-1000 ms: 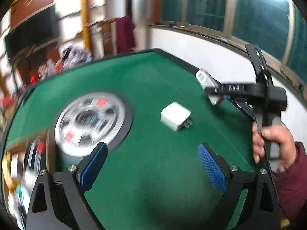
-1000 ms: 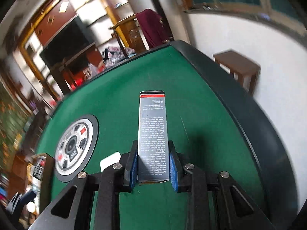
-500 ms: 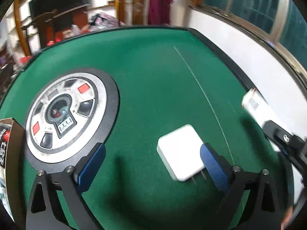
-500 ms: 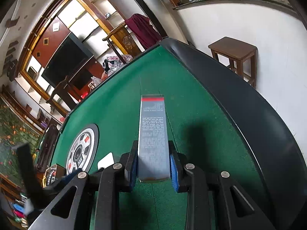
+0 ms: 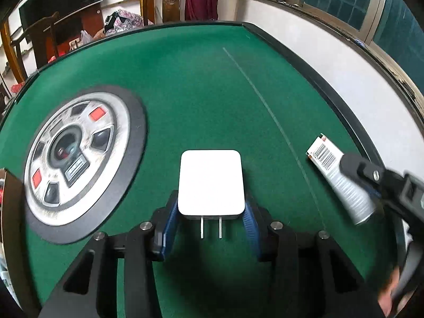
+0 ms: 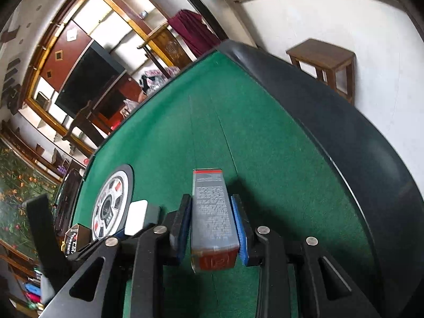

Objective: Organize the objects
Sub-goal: 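Grasp the red-white box with the right gripper while the left grasps the white charger, then carry the white charger and red-white box over the cardboard tray with both grippers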

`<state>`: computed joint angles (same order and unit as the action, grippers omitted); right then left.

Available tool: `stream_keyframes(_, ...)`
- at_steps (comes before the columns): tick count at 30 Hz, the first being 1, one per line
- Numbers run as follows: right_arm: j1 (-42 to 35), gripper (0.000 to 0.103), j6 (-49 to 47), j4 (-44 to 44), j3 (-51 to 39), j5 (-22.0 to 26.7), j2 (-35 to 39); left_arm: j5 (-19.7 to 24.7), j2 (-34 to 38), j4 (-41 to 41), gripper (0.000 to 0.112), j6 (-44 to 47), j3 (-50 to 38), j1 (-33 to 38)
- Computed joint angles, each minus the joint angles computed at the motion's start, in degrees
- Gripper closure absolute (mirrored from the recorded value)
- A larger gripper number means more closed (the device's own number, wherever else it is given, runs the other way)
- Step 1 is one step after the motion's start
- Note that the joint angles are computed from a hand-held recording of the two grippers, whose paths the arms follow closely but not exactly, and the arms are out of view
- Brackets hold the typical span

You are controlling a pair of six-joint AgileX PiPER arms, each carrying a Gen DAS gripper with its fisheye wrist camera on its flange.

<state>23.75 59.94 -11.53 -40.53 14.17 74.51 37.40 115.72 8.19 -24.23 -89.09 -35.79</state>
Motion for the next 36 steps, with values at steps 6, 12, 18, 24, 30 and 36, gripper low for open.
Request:
stream_keyframes(6, 2.3, 0.048, 11.6, -13.2, -0.4, 1.4, 0.4, -6.2, -8.7, -8.7, 0.069, 8.3, 13.7, 5.3)
stream_keyframes(12, 8.4, 0.043, 14.0, -19.7, -4.9, 7.1, 4.2, -8.8, -21.0, -14.1, 0.069, 11.8, 25.8, 8.0)
stream_keyframes(18, 15.4, 0.074, 16.2, -25.3, -10.0, 16.7, 9.7, -11.5, -32.4, -12.3, 0.069, 11.6, 35.0, 10.0)
stream_keyframes(24, 22.4, 0.074, 23.3, -29.3, -9.4, 19.6, 9.6, -11.5, -42.0, -21.1, 0.069, 22.0, 41.9, 15.0)
stream_keyframes(30, 29.2, 0.074, 27.4, -29.1, -11.2, 20.8, 8.5, -5.2, -51.5, -40.4, 0.069, 43.2, 46.4, 28.5)
stream_keyframes(36, 35.1, 0.074, 22.1, -26.8, -23.2, 24.2, 12.7, 6.2, -58.2, -50.8, 0.069, 57.5, 47.2, 46.8)
